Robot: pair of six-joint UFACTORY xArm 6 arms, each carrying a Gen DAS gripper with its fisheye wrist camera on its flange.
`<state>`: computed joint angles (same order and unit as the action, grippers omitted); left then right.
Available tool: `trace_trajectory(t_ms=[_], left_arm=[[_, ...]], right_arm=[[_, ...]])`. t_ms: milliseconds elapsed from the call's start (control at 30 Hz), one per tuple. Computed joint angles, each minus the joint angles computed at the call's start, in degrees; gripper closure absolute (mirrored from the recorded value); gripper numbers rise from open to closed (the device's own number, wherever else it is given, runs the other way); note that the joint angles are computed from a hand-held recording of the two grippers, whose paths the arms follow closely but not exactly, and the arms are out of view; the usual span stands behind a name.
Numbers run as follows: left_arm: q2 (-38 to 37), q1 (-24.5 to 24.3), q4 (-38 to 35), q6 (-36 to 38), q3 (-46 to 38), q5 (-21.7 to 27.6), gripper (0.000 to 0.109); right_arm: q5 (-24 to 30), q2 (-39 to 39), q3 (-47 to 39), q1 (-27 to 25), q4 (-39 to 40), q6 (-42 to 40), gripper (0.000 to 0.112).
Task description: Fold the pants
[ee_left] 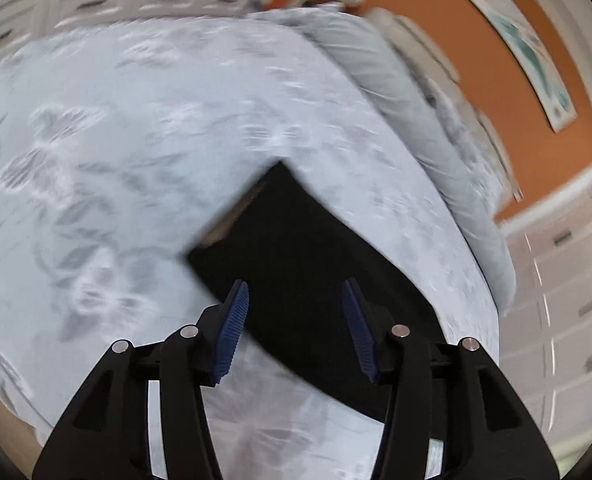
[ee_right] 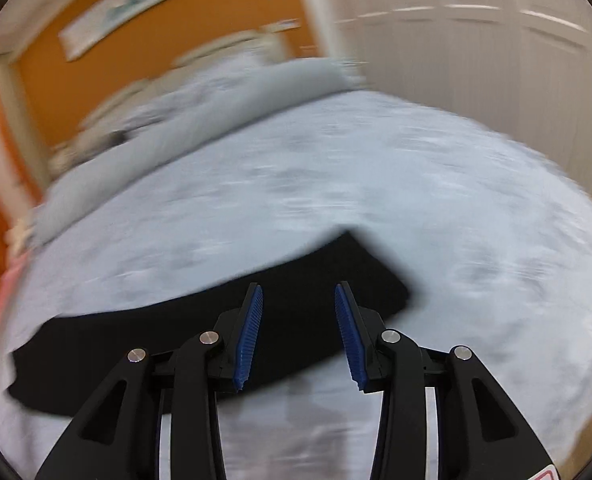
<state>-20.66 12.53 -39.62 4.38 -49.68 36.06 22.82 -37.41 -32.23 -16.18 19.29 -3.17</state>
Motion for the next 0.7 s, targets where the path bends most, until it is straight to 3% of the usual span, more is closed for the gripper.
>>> trace_trajectory(t_ms=[133, 200, 267, 400, 467, 567, 700], left_arm=[[4.26, -12.09, 6.77, -4.63, -3.43, -1.33, 0.052], [7.92, -16.01, 3.79, -4.03, -4.57, -0.31, 0.052], [11.67, -19.29, -0.84, -3.1, -4.85, 0.34, 0.053], [14.99, -21.28, 0.49, -2.73, -4.24, 0.99, 0.054], [14.25, -21.8, 4.23, -1.8, -3.31, 0.63, 0.063], [13.04, -22.64, 7.51, -0.07, -1.55, -0.69, 0.064], [12.49, -22.04, 7.45, 2.0, -1.12, 0.29, 0.064]], right_arm=[[4.83, 12.26, -12.37, 17.56, 5.2, -7.24, 0.074], [7.48, 22.19, -21.85, 24.65, 10.44, -11.45, 0.074], [11.07, 33.67, -33.84, 30.01, 10.54, -12.03, 0.074], [18.48, 53.16, -57.58, 34.46, 8.18, -11.18, 0.068], [21.1, 63.21, -69.57, 35.63, 7.11, -8.84, 0.056], [31.02, 76.12, -87.53, 35.6, 4.96, -5.06, 0.054], [37.86, 80.49, -92.99, 35.69, 5.52, -6.68, 0.058]])
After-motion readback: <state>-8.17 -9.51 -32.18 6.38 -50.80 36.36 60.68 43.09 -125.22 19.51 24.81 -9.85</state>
